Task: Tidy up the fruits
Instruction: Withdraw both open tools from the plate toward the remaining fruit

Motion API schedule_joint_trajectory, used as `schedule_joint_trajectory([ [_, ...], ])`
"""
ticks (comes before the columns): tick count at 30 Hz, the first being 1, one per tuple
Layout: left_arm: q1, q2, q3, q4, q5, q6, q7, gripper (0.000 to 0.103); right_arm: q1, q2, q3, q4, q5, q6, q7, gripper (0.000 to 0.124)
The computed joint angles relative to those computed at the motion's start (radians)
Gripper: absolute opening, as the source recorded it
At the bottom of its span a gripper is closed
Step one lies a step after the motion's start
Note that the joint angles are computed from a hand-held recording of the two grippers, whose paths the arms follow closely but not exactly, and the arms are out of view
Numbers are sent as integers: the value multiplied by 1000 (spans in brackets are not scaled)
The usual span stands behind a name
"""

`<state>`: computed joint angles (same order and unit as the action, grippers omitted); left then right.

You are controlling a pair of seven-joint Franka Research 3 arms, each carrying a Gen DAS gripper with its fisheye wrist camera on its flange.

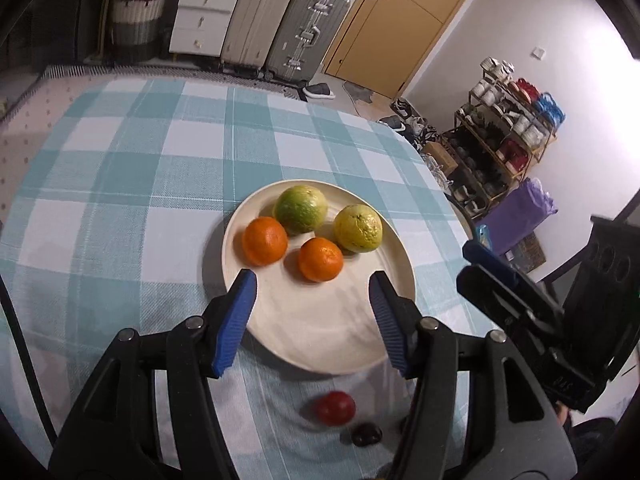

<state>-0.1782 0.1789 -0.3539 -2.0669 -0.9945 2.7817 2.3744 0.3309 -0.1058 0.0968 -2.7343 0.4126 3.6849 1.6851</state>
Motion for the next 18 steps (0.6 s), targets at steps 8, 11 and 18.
schedule_joint_trajectory([
  [8,-65,-133,16,-131,-85,79,79,65,15,-85,65,-60,165,16,-99,83],
  [11,-103,-170,37,-174,-87,119,73,69,25,-110,88,-79,214,26,-131,86],
  [18,-188,-252,82,-271,-139,208,111,81,56,-158,129,-116,327,40,-183,90],
])
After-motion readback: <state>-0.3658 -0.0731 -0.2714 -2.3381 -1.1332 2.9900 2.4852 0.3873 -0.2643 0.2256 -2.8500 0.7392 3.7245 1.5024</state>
